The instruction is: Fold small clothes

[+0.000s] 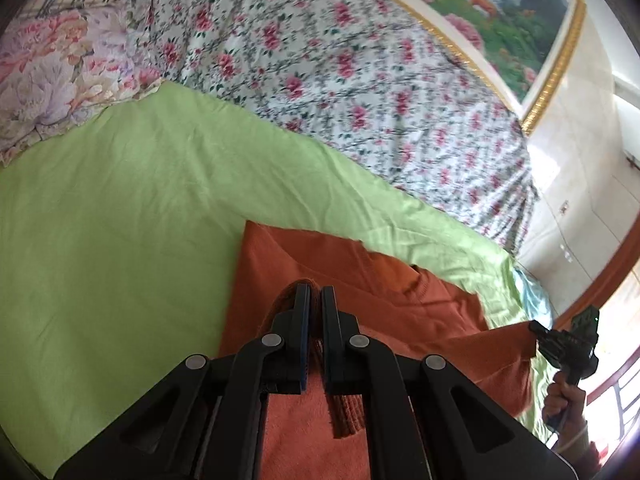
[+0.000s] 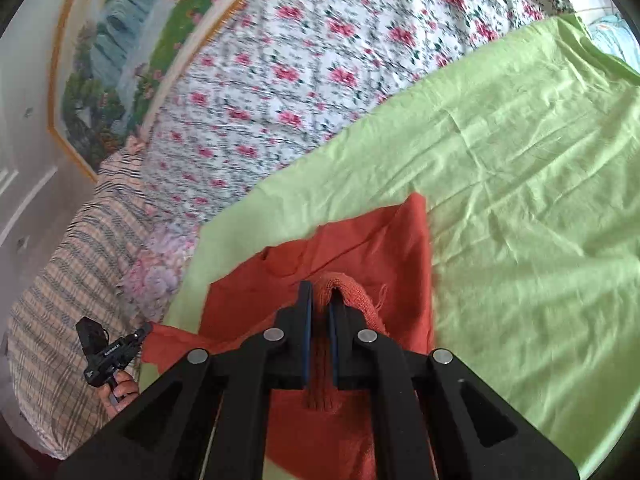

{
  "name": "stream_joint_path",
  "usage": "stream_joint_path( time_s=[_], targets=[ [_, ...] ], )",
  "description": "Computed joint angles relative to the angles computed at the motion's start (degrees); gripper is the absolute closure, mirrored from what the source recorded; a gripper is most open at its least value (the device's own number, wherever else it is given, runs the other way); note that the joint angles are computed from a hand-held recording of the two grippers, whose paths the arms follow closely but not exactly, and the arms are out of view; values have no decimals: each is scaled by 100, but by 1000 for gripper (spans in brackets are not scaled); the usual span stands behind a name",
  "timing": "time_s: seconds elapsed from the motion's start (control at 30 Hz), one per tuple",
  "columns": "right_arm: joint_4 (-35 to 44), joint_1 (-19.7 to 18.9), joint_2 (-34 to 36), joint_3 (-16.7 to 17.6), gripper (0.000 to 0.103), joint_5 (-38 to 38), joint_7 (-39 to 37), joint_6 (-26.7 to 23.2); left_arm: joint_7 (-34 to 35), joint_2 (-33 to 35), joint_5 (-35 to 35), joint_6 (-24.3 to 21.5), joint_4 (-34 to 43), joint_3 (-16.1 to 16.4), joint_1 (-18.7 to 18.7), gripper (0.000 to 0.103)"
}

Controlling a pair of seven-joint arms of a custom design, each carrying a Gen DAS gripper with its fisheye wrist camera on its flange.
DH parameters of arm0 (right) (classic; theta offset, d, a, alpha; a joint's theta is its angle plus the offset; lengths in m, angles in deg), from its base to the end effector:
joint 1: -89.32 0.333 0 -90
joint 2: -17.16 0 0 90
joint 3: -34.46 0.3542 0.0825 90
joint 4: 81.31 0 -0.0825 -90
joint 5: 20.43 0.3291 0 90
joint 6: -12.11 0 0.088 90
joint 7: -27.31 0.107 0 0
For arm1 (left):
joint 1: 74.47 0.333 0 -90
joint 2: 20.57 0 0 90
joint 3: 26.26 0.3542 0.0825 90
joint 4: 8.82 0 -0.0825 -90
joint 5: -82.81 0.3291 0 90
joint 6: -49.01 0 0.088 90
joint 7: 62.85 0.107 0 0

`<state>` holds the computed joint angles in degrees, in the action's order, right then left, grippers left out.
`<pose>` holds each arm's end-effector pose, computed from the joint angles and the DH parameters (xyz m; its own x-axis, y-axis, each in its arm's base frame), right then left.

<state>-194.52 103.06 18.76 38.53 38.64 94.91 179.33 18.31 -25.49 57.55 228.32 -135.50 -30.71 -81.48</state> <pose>0.5415 0.1174 0.5985 0.0748 -0.8087 -0.5834 -0.6695 0.3929 -0.6304 0.5052 -0.0663 0.5998 0.1260 -0.8736 0.4701 -0.5476 -0.4564 -0.7013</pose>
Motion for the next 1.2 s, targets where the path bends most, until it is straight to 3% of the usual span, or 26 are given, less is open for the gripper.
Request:
stream_joint_path(
  time_s=[0.2, 0.43, 0.57, 0.63, 0.73, 0.8, 0.87, 0.9, 1.0, 1.07, 1.1, 1.2],
  targets=[
    [453, -234, 476, 27, 95, -8, 163, -102, 312, 646, -397, -229, 632, -113, 280, 100],
    [766, -193, 1039, -252, 95, -2433, 2319, -513, -769, 1381, 670, -854, 1205, -172, 596, 99],
    [755, -470, 1090, -21, 93, -2473, 2592, -644, 174, 1293, -278, -1112, 1139, -789, 1046, 91],
    [474, -452, 882, -13, 77, -2589, 2773, -414, 689, 1041, -668, -1126, 893, -921, 992, 75],
    [-95, -267, 464, -72, 70, -3248, 3265, 119, 1549, 764, -1241, -1265, 617, -1031, 714, 65],
    [-229, -329, 285, 306, 70, -2364, 2184, 129, 1464, 780, -864, -1456, 598, -978, 444, 64],
    [-59, -245, 332, 434, 70, -2007, 1387, -390, 389, 959, 636, -1669, 728, -667, 58, 63],
    [39, -152, 396, 408, 70, -2194, 1299, -674, 84, 1022, 1092, -1722, 805, -641, 35, 63],
    [586, 147, 807, 156, 71, -3663, 1861, -1574, -70, 1315, 1470, -1962, 1330, -540, 48, 63],
    [829, 149, 993, 90, 71, -3959, 2000, -1659, -626, 1637, 2114, -2292, 1882, -292, -12, 66],
    [1007, 176, 1112, -18, 71, -4227, 2277, -1671, -692, 1772, 2180, -2441, 2125, -279, 38, 71],
    [1435, 234, 1394, -302, 71, -4995, 3115, -1645, -1010, 2219, 2294, -2695, 2874, -174, 173, 71]
  ],
)
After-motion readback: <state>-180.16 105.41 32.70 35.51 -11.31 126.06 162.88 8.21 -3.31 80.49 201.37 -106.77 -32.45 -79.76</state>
